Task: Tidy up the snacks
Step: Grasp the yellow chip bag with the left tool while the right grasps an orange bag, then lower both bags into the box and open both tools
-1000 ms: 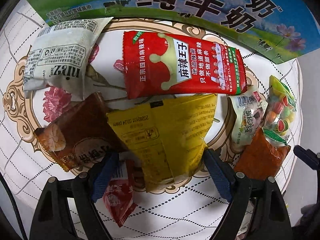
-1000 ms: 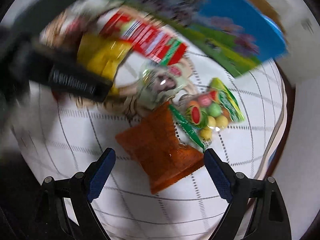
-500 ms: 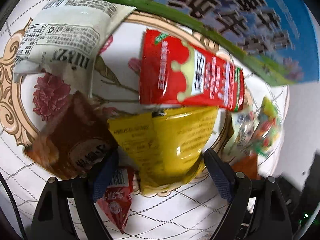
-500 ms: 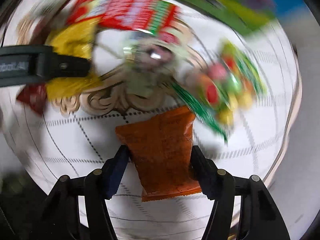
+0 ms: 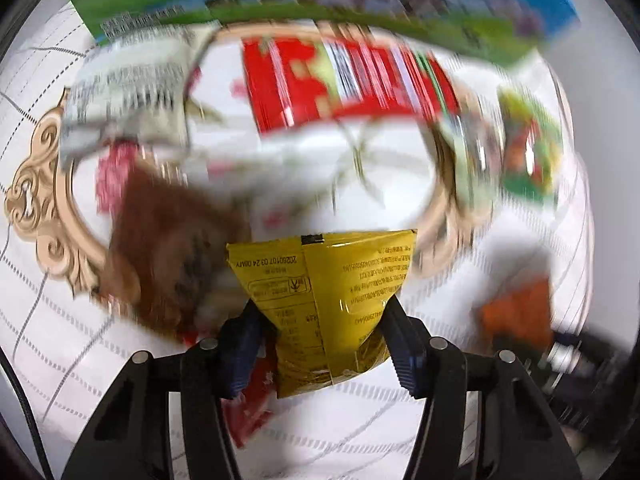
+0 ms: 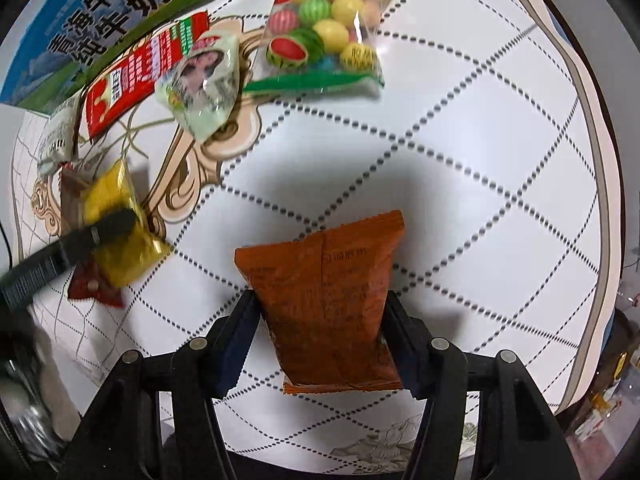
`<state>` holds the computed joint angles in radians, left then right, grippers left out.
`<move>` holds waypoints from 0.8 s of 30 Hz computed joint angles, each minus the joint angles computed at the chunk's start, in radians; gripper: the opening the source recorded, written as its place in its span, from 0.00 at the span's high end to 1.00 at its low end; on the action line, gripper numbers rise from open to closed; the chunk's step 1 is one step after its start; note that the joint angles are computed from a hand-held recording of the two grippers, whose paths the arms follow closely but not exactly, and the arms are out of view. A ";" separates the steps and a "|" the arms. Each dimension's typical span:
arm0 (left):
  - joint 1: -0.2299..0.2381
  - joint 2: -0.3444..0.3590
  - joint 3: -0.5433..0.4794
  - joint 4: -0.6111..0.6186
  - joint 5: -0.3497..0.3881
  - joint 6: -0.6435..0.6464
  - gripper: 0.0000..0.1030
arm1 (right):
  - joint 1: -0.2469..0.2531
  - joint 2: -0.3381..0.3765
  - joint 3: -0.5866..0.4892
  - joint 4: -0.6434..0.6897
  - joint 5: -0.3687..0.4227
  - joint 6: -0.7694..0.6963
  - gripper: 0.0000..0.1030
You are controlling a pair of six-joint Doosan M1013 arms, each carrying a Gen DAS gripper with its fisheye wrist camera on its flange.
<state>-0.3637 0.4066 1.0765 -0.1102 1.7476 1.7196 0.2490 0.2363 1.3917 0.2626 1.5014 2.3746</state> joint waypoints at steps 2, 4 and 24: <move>0.002 -0.014 0.025 -0.001 0.018 0.008 0.47 | 0.007 0.003 -0.007 -0.007 0.003 -0.014 0.38; 0.011 -0.017 0.041 -0.013 0.037 -0.016 0.44 | 0.018 0.001 -0.007 -0.016 -0.003 -0.017 0.32; -0.036 -0.056 0.098 0.072 -0.039 -0.072 0.54 | 0.106 -0.008 0.002 -0.073 -0.042 -0.037 0.52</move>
<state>-0.3995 0.3507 1.1750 -0.0385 1.7083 1.6475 0.3551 0.2285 1.3940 0.1894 1.4596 2.3376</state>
